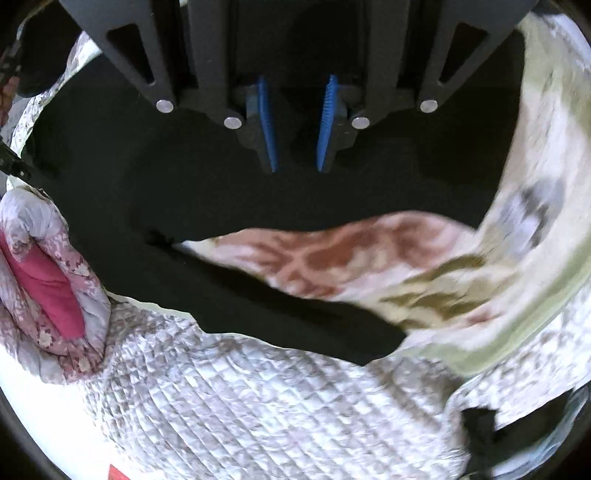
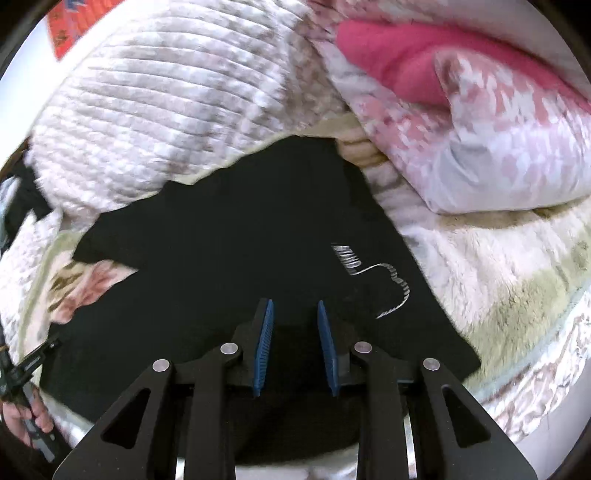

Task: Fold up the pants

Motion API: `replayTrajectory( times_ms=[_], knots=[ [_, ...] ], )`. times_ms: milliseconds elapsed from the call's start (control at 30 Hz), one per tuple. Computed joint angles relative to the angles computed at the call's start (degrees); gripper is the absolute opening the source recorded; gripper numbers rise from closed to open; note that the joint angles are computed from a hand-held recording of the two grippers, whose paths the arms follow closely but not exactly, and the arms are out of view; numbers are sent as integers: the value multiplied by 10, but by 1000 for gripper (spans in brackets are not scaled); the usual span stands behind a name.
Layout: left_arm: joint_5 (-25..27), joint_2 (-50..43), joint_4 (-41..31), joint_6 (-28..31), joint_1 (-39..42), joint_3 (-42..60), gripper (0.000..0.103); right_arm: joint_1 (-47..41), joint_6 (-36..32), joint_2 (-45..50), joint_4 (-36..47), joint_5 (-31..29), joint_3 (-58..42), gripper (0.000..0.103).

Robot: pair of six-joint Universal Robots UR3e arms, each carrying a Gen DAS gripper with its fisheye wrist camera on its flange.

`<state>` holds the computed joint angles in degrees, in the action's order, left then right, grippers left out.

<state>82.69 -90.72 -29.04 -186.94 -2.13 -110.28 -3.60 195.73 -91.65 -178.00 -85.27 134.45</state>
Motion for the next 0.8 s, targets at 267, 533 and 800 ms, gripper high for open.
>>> replayTrajectory(
  times_ms=[267,533,800],
  knots=[
    [41,-75,-11,-8,-5,60,38,-38,30,-76,15,-9,43,25],
    [7,48,-16,-13,-11,-15,37,165,-5,-30,31,-34,-23,46],
    [33,52,-9,-11,-91,-68,38,276,-53,102,5,-101,-80,62]
  ],
)
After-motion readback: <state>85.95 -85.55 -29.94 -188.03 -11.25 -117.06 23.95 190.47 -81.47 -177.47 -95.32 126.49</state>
